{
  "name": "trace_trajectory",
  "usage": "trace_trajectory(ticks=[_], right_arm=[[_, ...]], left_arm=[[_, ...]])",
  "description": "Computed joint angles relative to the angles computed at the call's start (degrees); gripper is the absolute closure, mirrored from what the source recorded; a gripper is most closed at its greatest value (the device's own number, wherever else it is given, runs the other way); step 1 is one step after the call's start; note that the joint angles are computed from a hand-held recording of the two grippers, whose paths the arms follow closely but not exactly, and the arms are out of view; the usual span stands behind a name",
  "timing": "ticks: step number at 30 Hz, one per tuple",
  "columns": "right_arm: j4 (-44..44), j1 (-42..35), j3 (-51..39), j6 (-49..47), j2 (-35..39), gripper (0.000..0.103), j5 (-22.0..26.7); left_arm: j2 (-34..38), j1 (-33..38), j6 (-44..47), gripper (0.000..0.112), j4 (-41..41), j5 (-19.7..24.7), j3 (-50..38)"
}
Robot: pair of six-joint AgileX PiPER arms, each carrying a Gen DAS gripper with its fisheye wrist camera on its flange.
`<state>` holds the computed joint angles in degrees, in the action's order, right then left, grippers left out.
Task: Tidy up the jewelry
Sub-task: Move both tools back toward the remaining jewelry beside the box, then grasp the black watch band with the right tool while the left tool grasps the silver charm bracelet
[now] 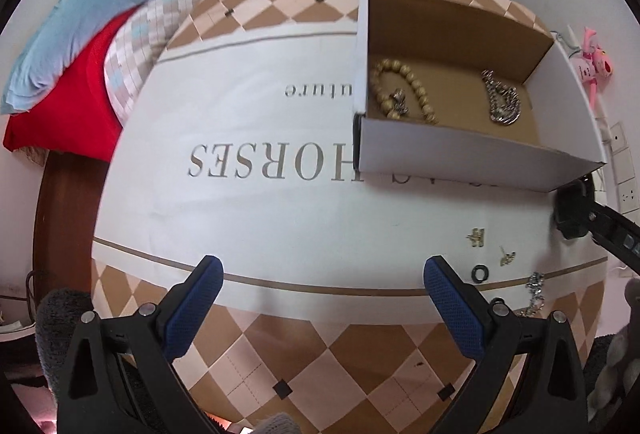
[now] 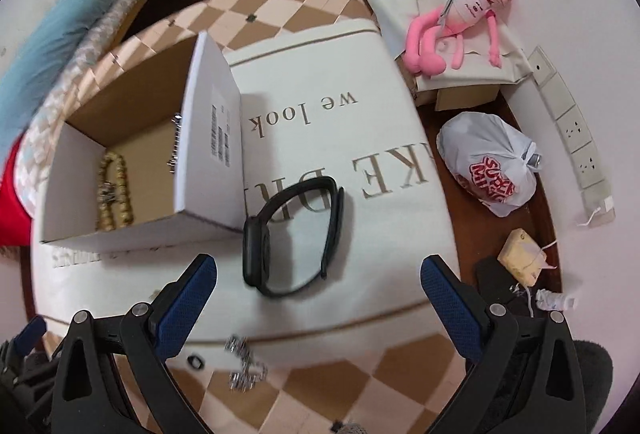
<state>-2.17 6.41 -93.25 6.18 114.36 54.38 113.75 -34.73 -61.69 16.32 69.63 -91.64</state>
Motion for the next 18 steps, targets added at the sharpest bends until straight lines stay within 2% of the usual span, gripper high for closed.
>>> trace_trajectory(ticks=[2,3,5,6,10,14,15,18], right_arm=[[-1.8,0.7,-1.8,1.7,2.5,0.004,0.6],[-2.3,0.8,-2.8,2.0,3.5,0.018,1.1],[-4.4,1.3,-2.8,3.1,4.1,0.037,0.8],[-5.8,1.7,-1.8,2.8,3.4,0.054,-0.6],[-4.3,0.9,1.4,-0.4,1.1,0.055,-2.6],[-2.3,-1.2,9.1,-4.8,-5.1,0.055,-5.3],[-2.1,-1.6,9.7,-4.8,-6.1,0.055,-4.2],[-0.2,-4.1,15.8,-6.7,-11.4,0.055,-5.3]], left_arm=[[0.2,0.0,0.7,0.010,-0.8,-1.3,0.9],[0.2,-0.2,1.0,0.010,-1.0,-1.4,0.9],[0.1,-0.8,1.7,0.010,-1.6,-2.9,1.6],[0.2,-1.1,2.1,0.010,-1.8,-3.0,1.3],[0.5,-2.8,3.8,0.010,-3.4,-5.0,0.8],[1.2,-5.1,5.2,0.010,-5.0,-6.4,-0.6],[1.5,-5.6,5.5,0.010,-5.4,-6.7,-0.9],[3.4,-7.9,5.9,0.011,-5.9,-6.7,-3.5]])
